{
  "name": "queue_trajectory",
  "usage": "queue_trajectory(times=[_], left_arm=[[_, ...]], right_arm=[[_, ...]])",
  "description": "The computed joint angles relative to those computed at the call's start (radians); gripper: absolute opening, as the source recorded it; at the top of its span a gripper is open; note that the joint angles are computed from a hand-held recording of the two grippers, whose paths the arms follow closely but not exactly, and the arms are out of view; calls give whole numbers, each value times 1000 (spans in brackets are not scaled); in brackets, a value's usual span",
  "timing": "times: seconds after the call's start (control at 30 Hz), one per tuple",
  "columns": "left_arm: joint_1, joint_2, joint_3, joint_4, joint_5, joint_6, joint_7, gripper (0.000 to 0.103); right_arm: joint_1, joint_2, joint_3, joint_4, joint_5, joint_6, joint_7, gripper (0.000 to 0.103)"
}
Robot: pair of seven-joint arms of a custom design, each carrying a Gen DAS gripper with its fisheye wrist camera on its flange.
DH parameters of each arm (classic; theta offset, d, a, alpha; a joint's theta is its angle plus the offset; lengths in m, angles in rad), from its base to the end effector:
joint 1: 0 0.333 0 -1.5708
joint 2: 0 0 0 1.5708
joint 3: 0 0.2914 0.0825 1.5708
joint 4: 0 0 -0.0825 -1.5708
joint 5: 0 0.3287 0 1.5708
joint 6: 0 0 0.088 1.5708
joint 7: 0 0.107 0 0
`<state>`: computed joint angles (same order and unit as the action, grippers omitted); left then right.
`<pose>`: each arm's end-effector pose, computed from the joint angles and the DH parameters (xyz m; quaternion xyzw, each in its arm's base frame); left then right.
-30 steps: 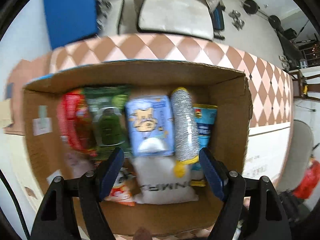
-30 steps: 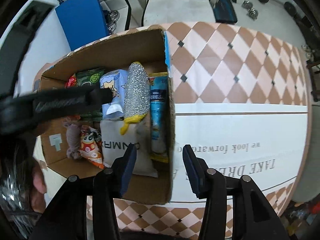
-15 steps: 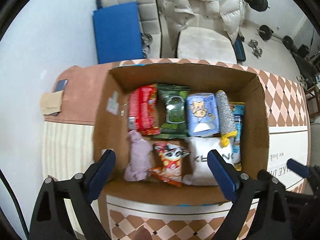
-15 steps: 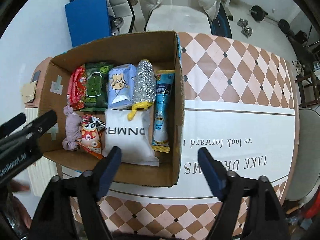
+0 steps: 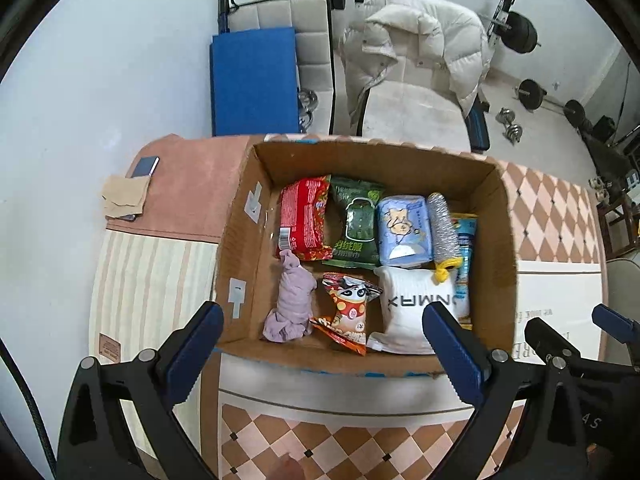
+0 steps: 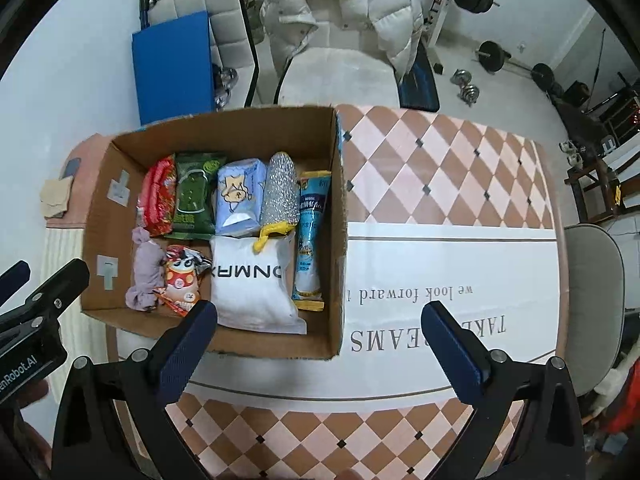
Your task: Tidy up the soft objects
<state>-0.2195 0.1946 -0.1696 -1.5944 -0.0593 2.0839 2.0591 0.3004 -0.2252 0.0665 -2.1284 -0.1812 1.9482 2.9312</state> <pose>0.5488 -0.2190 0.5372 -0.3494 0.9242 -0.1317 0.0805 0.4201 0.1504 0.5042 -0.3128 0.9451 -0.0902 0.0290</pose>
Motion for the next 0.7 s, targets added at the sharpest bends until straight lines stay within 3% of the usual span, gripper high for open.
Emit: queue_trajectory(times=[0.2, 0.37, 0.7], left_arm=[[41, -151, -3, -74, -101, 4, 89, 102], [73, -247, 1, -99, -168, -32, 136, 102], [124, -354, 24, -71, -269, -133, 209, 102]], right_arm=[[37, -84, 56, 63, -52, -118, 84, 103], [76, -111, 110, 182, -120, -269, 140, 103], [158, -36, 209, 506, -273, -574, 168, 103]])
